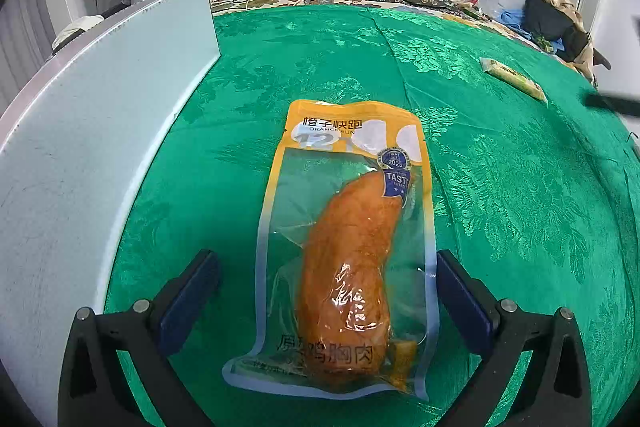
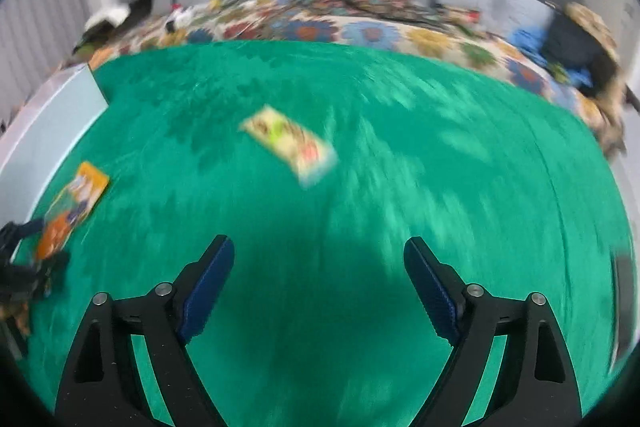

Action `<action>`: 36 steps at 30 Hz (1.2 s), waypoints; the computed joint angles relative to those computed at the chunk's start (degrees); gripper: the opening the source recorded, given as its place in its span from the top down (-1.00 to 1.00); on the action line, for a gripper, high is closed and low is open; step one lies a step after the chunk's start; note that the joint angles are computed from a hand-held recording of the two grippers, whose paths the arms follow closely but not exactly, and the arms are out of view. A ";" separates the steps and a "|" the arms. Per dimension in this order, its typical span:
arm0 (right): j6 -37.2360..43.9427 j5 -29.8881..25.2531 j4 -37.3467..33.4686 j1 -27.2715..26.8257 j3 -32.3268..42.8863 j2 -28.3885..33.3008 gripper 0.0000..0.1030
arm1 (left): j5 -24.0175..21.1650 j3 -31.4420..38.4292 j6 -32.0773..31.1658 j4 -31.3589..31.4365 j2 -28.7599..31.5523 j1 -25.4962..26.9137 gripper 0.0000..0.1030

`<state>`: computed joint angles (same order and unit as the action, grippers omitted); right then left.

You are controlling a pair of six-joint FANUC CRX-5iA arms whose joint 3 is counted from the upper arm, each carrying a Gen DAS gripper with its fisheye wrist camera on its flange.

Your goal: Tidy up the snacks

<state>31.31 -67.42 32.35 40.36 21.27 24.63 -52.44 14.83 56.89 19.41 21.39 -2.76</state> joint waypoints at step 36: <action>-16.95 -3.85 -3.61 10.55 -2.88 -0.08 0.40 | -0.03 0.02 0.09 -0.07 0.00 -0.01 -1.00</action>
<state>14.36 -71.27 28.74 50.90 18.38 24.55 -52.47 14.85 56.97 19.34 21.39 -2.77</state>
